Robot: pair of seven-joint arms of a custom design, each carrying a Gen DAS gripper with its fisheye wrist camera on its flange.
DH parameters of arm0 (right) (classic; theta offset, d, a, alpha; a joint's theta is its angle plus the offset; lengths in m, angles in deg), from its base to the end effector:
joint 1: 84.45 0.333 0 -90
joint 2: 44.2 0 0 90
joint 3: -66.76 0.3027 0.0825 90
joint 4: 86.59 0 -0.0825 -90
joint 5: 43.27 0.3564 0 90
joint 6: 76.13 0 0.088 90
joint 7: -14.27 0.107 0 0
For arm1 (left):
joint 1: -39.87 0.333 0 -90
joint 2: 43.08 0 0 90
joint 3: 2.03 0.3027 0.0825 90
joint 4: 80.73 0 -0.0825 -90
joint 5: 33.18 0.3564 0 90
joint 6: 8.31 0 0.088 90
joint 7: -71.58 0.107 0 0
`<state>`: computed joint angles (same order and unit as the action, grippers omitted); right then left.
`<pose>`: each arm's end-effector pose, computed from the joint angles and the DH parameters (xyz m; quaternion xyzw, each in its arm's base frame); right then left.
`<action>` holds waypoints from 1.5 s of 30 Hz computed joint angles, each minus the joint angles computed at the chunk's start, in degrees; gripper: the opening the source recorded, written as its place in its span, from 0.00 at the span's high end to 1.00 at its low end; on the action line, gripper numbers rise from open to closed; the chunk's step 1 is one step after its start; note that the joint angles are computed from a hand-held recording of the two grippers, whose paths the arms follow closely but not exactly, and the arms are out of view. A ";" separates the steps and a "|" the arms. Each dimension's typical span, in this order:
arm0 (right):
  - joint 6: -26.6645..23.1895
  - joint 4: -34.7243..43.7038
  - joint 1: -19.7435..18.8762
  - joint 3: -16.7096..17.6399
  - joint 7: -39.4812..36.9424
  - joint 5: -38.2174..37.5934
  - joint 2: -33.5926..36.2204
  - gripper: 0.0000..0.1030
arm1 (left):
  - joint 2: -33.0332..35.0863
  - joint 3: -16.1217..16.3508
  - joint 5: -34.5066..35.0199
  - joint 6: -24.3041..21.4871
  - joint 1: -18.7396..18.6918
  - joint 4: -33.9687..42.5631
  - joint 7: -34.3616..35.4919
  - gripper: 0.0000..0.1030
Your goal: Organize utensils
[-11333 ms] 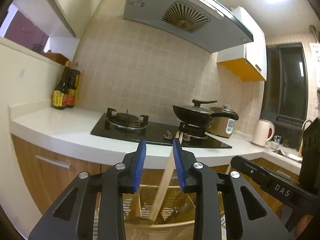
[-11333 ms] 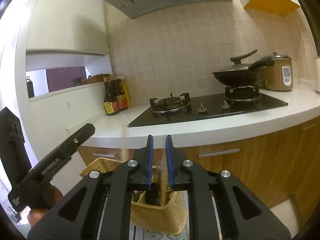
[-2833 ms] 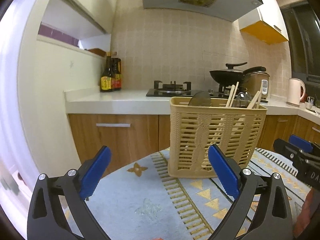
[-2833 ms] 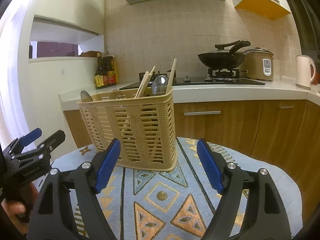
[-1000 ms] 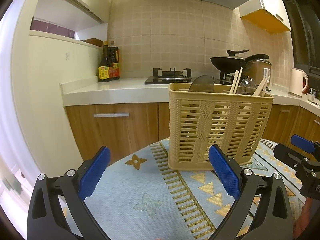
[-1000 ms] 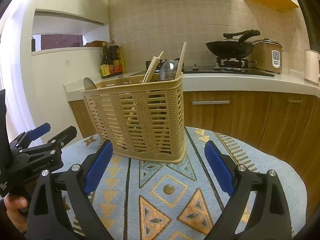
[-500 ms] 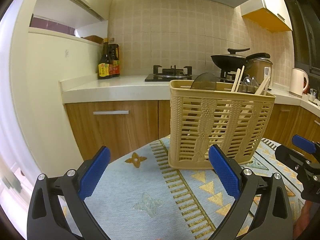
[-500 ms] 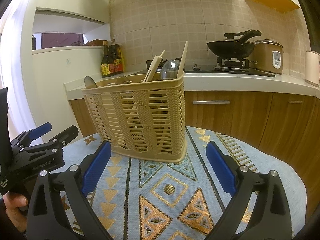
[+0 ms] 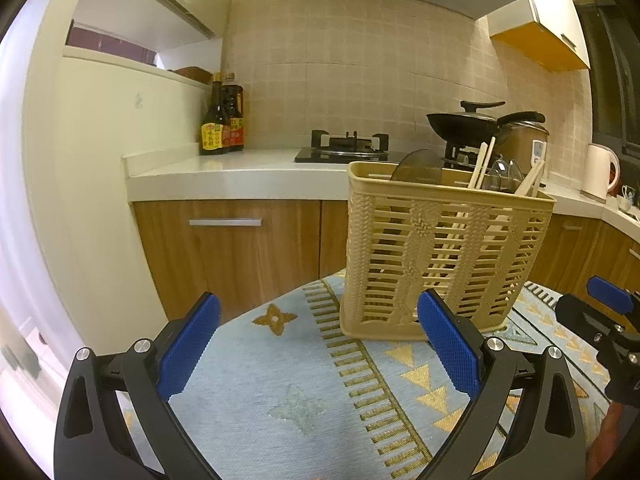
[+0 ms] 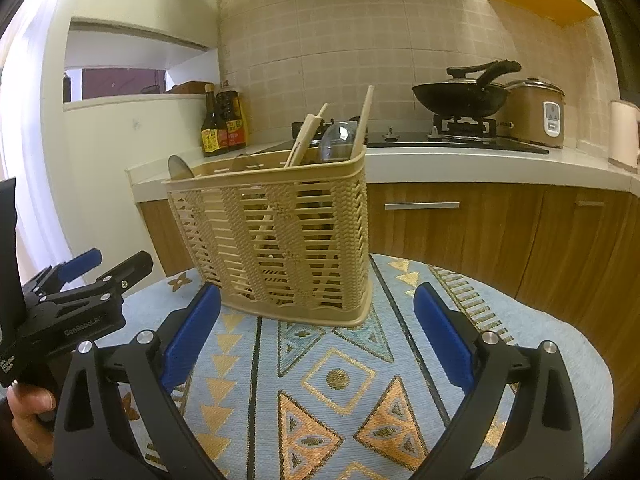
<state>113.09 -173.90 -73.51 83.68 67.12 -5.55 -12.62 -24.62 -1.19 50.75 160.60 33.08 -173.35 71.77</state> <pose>0.6671 0.2217 0.4777 -0.6553 0.5000 -0.2821 0.4910 0.6421 -0.1340 0.5051 -0.6212 0.5473 -0.3797 0.4127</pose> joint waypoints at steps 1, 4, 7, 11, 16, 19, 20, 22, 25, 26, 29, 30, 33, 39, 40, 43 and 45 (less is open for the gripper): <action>-0.31 0.17 0.15 -0.35 0.34 0.15 0.03 0.10 | -0.03 -0.04 -0.34 -0.09 0.04 -0.09 0.14 0.07; -0.63 0.33 0.01 -0.43 0.78 0.52 0.06 0.10 | -0.13 -0.08 -1.02 -0.31 0.05 -0.31 0.49 0.07; -0.32 0.13 -0.01 -0.38 0.80 0.60 0.01 0.10 | -0.21 0.00 -0.71 -0.57 -0.09 -0.30 0.27 0.07; -0.40 0.06 0.57 -1.18 1.10 0.48 -0.06 0.10 | -0.38 0.09 0.54 -0.79 -0.26 -0.32 -0.73 0.07; -0.75 -0.03 1.17 -2.06 1.64 0.57 -0.21 0.10 | -0.56 -0.19 0.88 -1.38 -0.16 -0.49 -1.12 0.07; -0.83 -0.08 1.55 -2.58 1.86 0.47 -0.30 0.09 | -0.66 -0.28 1.26 -1.45 -0.13 -0.52 -1.47 0.07; -0.78 -0.13 1.66 -2.70 1.87 0.40 -0.33 0.09 | -0.64 -0.34 1.27 -1.45 -0.10 -0.49 -1.32 0.07; -0.48 -0.28 1.85 -2.83 1.87 0.28 -0.39 0.08 | -0.64 -0.40 1.35 -1.45 -0.10 -0.48 -1.10 0.07; -0.12 -0.47 2.08 -2.99 1.86 -0.01 -0.41 0.08 | -0.79 -0.41 2.13 -1.66 -0.19 -0.59 -1.62 0.07; -0.04 -0.51 2.16 -3.07 1.89 -0.09 -0.42 0.08 | -0.74 -0.48 1.99 -1.64 -0.10 -0.54 -1.46 0.07; -0.12 -0.40 2.41 -3.45 2.17 -0.26 -0.37 0.08 | -0.74 -0.59 1.36 -1.51 0.06 -0.62 -1.03 0.07; -0.17 -0.40 2.33 -3.36 2.19 -0.31 -0.36 0.08 | -0.76 -0.61 1.22 -1.37 0.10 -0.67 -0.97 0.07; -0.11 -0.49 2.36 -3.34 2.22 -0.47 -0.38 0.08 | -0.66 -0.57 1.07 -0.81 0.23 -0.59 -0.73 0.07; 0.50 -0.79 2.75 -3.54 2.11 -0.93 -0.42 0.08 | -0.98 -0.49 6.06 0.02 0.15 -0.47 -5.04 0.07; 0.59 -0.85 2.78 -3.55 2.15 -0.98 -0.44 0.08 | -0.91 -0.75 4.86 -0.29 0.34 -0.53 -3.96 0.07; 0.61 -0.87 2.62 -3.38 2.25 -1.11 -0.42 0.08 | -1.09 -0.71 4.84 -0.74 0.37 -0.70 -4.82 0.07; 0.62 -0.98 2.64 -3.41 2.40 -1.09 -0.50 0.08 | -1.07 -0.74 5.07 -0.33 0.55 -0.68 -5.30 0.07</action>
<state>113.71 -174.87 -70.88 80.28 69.52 -6.64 -13.12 -25.69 -1.93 55.82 160.27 33.63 -174.03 66.48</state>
